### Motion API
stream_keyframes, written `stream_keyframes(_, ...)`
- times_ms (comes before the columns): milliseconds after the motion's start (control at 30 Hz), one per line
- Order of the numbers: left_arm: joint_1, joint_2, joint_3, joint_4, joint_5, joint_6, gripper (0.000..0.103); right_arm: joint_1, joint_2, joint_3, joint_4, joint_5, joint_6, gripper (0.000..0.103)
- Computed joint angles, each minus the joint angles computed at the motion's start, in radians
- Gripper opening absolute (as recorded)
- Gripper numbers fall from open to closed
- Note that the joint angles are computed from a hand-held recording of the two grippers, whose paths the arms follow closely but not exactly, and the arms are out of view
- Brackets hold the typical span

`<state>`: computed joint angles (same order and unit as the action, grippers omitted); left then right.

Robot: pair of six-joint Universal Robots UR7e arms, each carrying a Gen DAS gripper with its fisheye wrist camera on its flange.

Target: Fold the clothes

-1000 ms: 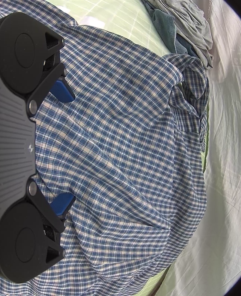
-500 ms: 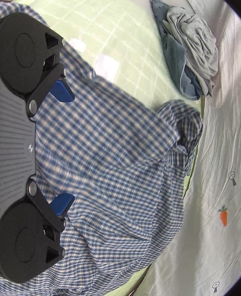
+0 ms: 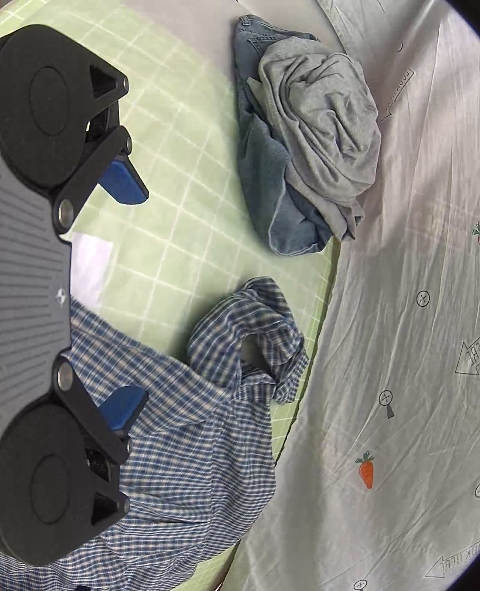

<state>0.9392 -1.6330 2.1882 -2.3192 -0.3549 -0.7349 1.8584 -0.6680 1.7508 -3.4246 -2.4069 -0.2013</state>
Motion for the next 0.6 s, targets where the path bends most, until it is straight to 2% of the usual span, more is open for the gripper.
stream_keyframes(167, 0.102, 0.111, -0.086, -0.352, -0.074, 0.336, 0.103, 0.007, 0.071, -0.068, 0.015, -0.049, 0.09, 0.103)
stream_keyframes(233, 0.145, 0.166, -0.136, -0.478, -0.119, 0.465, 0.103, 0.008, 0.106, -0.101, -0.016, -0.082, 0.084, 0.103)
stream_keyframes(400, 0.235, 0.277, -0.278, -0.561, -0.234, 0.598, 0.102, 0.004, 0.168, -0.176, -0.087, -0.127, -0.005, 0.103)
stream_keyframes(467, 0.26, 0.324, -0.322, -0.602, -0.248, 0.651, 0.101, 0.003, 0.185, -0.181, -0.144, -0.125, -0.039, 0.103)
stream_keyframes(567, 0.294, 0.388, -0.374, -0.649, -0.237, 0.711, 0.084, 0.001, 0.218, -0.182, -0.278, -0.11, -0.123, 0.103)
stream_keyframes(600, 0.304, 0.388, -0.378, -0.627, -0.242, 0.684, 0.068, 0.0, 0.23, -0.182, -0.325, -0.103, -0.153, 0.103)
